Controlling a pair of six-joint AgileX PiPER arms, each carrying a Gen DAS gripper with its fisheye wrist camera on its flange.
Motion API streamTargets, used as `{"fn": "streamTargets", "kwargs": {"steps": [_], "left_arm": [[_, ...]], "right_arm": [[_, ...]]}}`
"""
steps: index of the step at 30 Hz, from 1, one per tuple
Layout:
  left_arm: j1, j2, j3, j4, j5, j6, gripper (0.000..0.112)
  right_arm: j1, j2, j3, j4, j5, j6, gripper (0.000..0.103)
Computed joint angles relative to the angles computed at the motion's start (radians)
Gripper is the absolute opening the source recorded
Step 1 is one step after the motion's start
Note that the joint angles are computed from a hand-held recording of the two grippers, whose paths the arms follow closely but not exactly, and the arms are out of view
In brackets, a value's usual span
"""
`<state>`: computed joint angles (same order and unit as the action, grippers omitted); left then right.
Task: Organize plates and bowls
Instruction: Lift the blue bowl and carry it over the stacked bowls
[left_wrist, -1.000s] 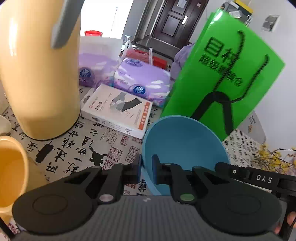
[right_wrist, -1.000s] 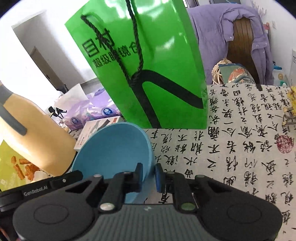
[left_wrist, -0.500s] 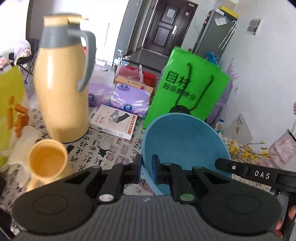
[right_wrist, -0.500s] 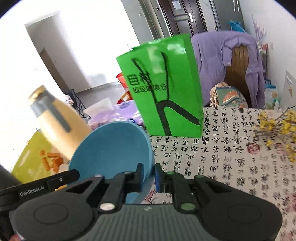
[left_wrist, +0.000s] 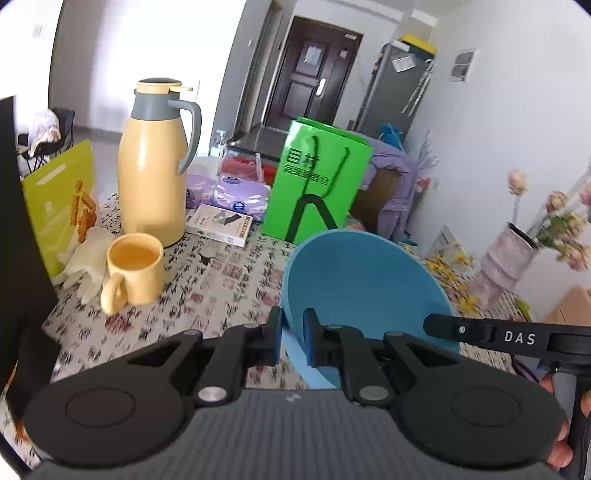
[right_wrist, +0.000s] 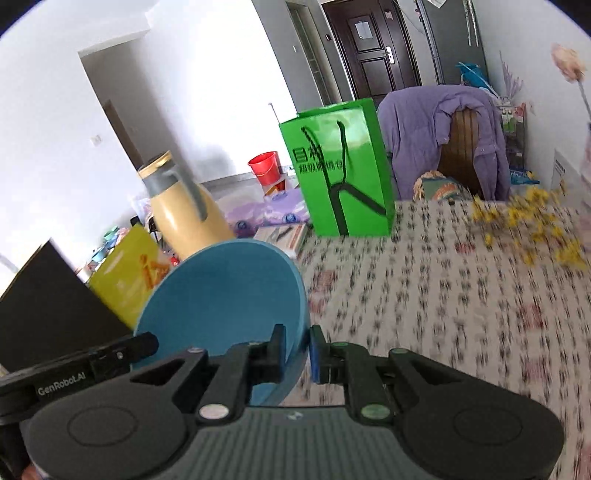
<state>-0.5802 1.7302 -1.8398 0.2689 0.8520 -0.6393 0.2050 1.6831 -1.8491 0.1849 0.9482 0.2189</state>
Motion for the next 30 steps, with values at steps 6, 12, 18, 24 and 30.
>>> {"fn": "streamTargets", "kwargs": {"steps": [6, 12, 18, 24, 30], "left_arm": [[-0.171, -0.236, 0.351, 0.212, -0.082, -0.257, 0.012], [-0.335, -0.343, 0.527, 0.372, -0.083, -0.472, 0.012], [-0.415, -0.332, 0.586, 0.404, -0.102, -0.553, 0.013], [-0.402, -0.290, 0.589, 0.316, -0.160, -0.518, 0.013], [-0.391, -0.259, 0.596, 0.279, -0.197, -0.495, 0.013]], "right_arm": [[0.049, -0.301, 0.408, -0.042, -0.115, 0.053, 0.013], [0.088, -0.519, 0.653, -0.105, -0.138, 0.123, 0.015], [0.065, -0.652, 0.818, -0.120, -0.144, 0.142, 0.016], [-0.047, -0.708, 0.889, -0.037, -0.127, 0.043, 0.016], [-0.103, -0.707, 0.931, 0.006, -0.126, -0.021, 0.015]]}}
